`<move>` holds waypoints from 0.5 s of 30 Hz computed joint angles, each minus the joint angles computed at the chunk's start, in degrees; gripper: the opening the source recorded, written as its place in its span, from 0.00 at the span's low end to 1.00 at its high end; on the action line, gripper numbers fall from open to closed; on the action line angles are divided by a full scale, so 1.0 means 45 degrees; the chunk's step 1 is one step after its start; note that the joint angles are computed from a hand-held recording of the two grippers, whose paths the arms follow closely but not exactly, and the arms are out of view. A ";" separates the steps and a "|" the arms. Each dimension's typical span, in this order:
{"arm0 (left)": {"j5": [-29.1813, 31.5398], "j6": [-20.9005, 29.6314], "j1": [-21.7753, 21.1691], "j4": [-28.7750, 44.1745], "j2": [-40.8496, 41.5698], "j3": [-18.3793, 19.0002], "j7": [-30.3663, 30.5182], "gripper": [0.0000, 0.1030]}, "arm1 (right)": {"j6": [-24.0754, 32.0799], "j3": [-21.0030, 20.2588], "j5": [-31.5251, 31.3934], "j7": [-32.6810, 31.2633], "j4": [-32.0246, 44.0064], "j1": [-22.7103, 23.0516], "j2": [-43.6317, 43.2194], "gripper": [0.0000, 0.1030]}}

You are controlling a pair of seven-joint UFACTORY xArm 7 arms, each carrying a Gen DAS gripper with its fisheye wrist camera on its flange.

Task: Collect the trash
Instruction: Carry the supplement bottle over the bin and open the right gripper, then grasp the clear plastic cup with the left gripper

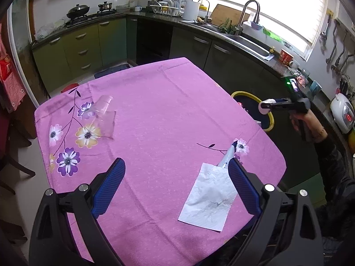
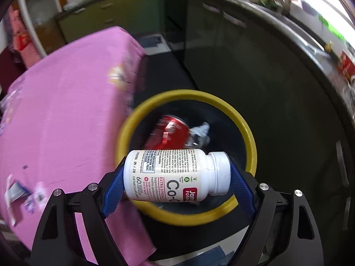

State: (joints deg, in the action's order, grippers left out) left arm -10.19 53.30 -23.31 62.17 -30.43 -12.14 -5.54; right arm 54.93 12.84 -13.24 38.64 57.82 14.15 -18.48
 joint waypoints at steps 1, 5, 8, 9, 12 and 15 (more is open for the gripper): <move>0.0028 0.0042 0.0014 0.0017 0.0027 -0.0018 -0.0027 0.87 | -0.0193 -0.0139 0.0060 -0.0047 -0.0053 -0.0079 0.0188 0.81; 0.0145 0.0162 0.0087 0.0099 0.0221 -0.0048 -0.0131 0.87 | -0.0469 -0.0465 0.0162 0.0027 -0.0231 -0.0397 0.0499 0.83; 0.0189 0.0138 0.0149 0.0081 0.0396 0.0020 -0.0121 0.88 | -0.1033 -0.0581 0.0460 0.0156 -0.0804 -0.0414 -0.0094 0.83; 0.0139 0.0106 0.0154 0.0072 0.0476 0.0089 -0.0082 0.88 | -0.1058 -0.0535 0.0463 0.0152 -0.0904 -0.0421 -0.0290 0.84; -0.0083 -0.0163 0.0212 0.0148 0.0967 0.0392 0.0224 0.89 | -0.0909 -0.0251 0.0372 0.0102 -0.1087 -0.0350 -0.0913 0.86; 0.0152 -0.0499 0.0505 0.0285 0.1477 0.0483 0.0356 0.89 | -0.0799 0.0103 0.0401 0.0212 -0.0788 -0.0260 -0.1056 0.86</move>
State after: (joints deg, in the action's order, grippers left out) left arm -9.51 51.06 -21.04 63.46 -23.78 -9.97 -3.94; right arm 51.33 13.31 -11.43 39.60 54.27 12.98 -23.23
